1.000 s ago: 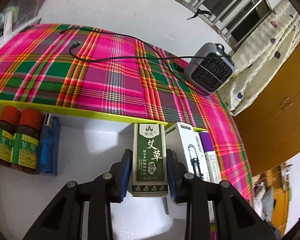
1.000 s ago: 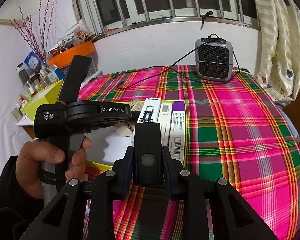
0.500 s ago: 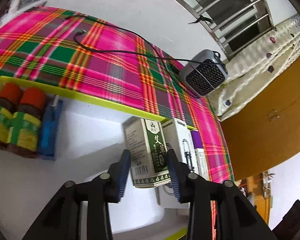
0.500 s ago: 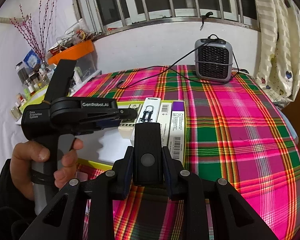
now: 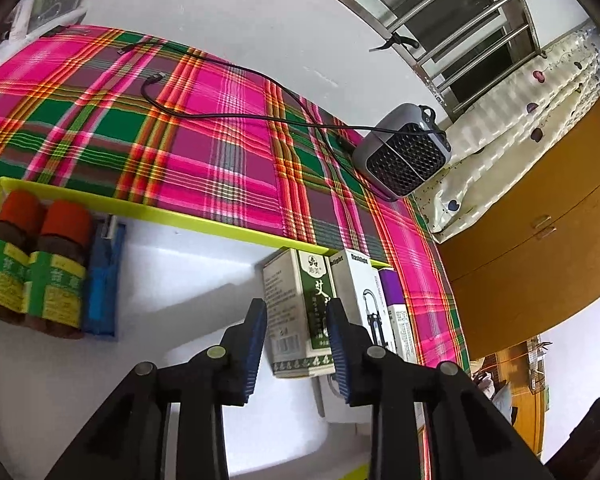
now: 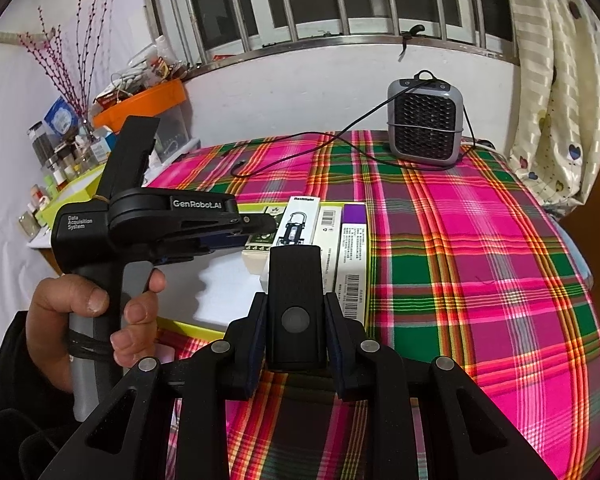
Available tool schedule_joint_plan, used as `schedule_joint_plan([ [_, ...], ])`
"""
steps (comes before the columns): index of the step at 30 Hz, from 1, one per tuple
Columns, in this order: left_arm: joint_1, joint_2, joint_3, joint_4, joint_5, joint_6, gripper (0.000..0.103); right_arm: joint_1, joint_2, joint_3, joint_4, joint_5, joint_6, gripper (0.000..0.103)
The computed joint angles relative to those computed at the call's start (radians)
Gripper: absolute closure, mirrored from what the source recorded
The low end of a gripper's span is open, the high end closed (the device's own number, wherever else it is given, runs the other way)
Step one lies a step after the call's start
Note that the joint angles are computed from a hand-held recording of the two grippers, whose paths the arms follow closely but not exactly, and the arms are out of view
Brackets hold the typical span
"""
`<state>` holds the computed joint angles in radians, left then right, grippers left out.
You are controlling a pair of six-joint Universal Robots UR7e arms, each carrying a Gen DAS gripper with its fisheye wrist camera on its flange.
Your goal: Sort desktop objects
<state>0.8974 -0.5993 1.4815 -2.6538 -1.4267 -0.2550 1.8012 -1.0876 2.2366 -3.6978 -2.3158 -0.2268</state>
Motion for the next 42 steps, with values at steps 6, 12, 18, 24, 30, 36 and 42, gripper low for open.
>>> schedule_joint_plan([
  [6, 0.001, -0.049, 0.054, -0.039, 0.007, 0.038, 0.072, 0.008, 0.007, -0.016, 0.02, -0.008, 0.005, 0.075],
  [12, -0.01, -0.114, 0.136, -0.092, 0.061, 0.13, 0.072, 0.012, 0.026, -0.043, 0.046, -0.006, 0.015, 0.075],
  [18, -0.01, -0.157, 0.202, -0.131, 0.098, 0.177, 0.073, 0.01, 0.054, -0.08, 0.081, 0.012, 0.019, 0.075],
  [24, -0.001, -0.181, 0.224, -0.169, 0.119, 0.179, 0.073, 0.013, 0.086, -0.124, 0.113, 0.031, 0.015, 0.075],
  [30, 0.007, -0.196, 0.233, -0.209, 0.156, 0.179, 0.073, 0.008, 0.112, -0.163, 0.155, 0.057, 0.024, 0.075],
  [36, 0.018, -0.207, 0.237, -0.242, 0.184, 0.169, 0.073, 0.002, 0.14, -0.214, 0.202, 0.091, 0.036, 0.075],
  [42, 0.028, -0.216, 0.239, -0.254, 0.19, 0.161, 0.073, -0.011, 0.17, -0.274, 0.259, 0.118, 0.076, 0.075],
])
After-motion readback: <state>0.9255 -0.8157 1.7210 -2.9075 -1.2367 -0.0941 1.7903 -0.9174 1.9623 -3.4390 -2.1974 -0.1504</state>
